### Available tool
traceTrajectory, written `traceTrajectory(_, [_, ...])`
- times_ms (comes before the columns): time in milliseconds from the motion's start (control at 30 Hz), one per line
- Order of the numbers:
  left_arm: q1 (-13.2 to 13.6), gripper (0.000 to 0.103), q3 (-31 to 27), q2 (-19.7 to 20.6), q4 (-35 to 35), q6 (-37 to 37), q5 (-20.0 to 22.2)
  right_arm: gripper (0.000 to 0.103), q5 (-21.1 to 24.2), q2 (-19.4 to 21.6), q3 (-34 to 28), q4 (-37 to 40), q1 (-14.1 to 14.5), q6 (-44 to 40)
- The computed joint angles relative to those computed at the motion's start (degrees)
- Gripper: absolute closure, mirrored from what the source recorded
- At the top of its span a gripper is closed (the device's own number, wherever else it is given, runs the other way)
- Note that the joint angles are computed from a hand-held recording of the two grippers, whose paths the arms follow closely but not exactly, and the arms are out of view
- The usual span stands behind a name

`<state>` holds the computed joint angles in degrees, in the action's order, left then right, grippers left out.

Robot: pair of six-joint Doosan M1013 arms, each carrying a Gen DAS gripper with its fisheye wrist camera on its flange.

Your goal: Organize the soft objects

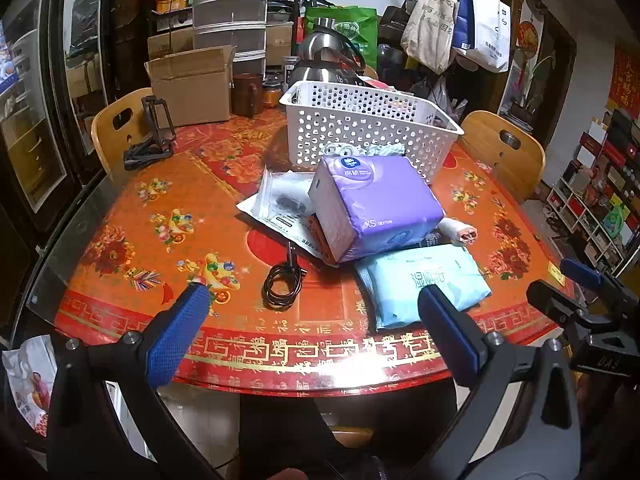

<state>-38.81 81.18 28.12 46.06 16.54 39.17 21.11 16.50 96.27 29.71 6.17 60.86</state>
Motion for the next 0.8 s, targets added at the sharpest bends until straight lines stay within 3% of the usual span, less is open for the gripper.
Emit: traceTrajectory(800, [0.1, 0.0, 0.1, 0.0, 0.8, -0.7, 0.0, 0.0, 0.1, 0.3, 0.0, -0.1, 0.1, 0.1])
